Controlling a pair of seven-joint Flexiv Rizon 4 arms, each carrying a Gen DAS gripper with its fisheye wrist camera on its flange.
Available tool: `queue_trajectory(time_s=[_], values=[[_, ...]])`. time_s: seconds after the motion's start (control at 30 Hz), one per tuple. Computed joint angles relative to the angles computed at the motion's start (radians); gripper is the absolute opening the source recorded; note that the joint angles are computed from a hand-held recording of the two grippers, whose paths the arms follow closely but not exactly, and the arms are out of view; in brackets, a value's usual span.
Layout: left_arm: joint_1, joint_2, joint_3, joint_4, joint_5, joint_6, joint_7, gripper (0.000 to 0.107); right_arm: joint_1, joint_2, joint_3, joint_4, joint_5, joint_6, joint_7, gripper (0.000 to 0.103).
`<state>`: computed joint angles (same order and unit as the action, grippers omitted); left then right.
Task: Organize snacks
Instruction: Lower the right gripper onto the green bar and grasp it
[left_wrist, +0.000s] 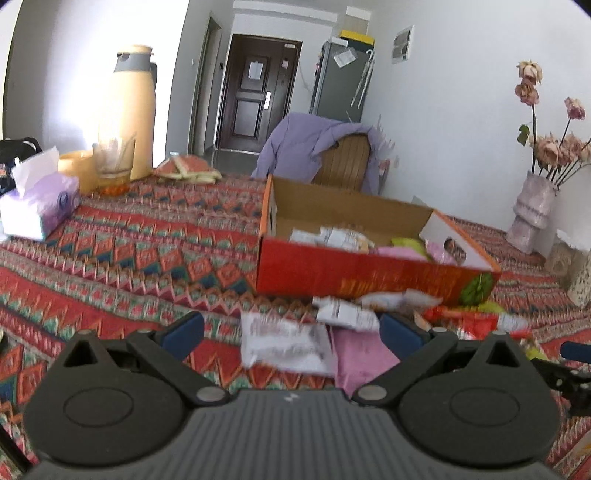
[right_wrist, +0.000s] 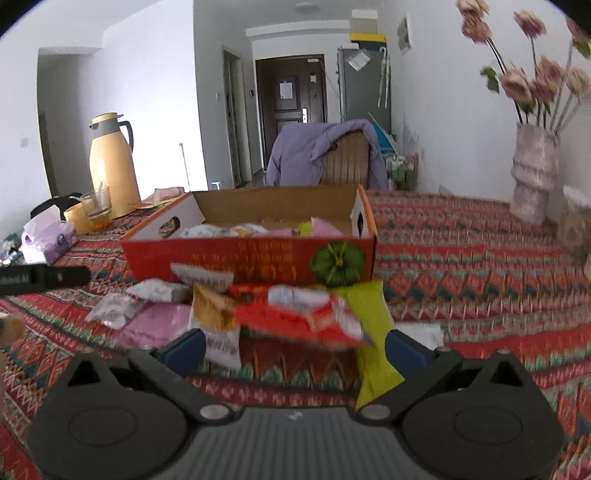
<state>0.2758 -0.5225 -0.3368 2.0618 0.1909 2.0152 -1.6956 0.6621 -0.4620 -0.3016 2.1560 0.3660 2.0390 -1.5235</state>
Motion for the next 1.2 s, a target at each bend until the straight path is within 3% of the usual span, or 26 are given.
queue_trajectory(time_s=[0.33, 0.7, 0.9, 1.0, 1.1, 1.2], values=[[-0.005, -0.057, 0.005, -0.011, 0.072, 0.079, -0.001, 0.103, 0.019, -0.024, -0.018, 0.023, 0.067, 0.036, -0.011, 0.103], [0.02, -0.078, -0.005, -0.022, 0.097, 0.093, -0.046, 0.103, 0.117, -0.04, -0.136, 0.027, 0.144, 0.028, -0.031, 0.103], [0.011, -0.077, 0.003, -0.022, 0.096, 0.088, -0.048, 0.103, 0.126, -0.052, -0.17, 0.027, 0.149, 0.019, -0.025, 0.103], [0.001, -0.077, 0.013, -0.022, 0.087, 0.091, -0.046, 0.103, 0.164, -0.079, -0.227, 0.017, 0.149, 0.001, -0.034, 0.103], [-0.009, -0.077, 0.022, -0.023, 0.078, 0.09, -0.044, 0.103, 0.196, -0.11, -0.287, 0.003, 0.109, -0.041, -0.047, 0.095], [-0.001, -0.077, 0.013, -0.025, 0.074, 0.073, -0.047, 0.103, 0.209, -0.138, -0.335, -0.018, 0.045, -0.116, -0.026, 0.079]])
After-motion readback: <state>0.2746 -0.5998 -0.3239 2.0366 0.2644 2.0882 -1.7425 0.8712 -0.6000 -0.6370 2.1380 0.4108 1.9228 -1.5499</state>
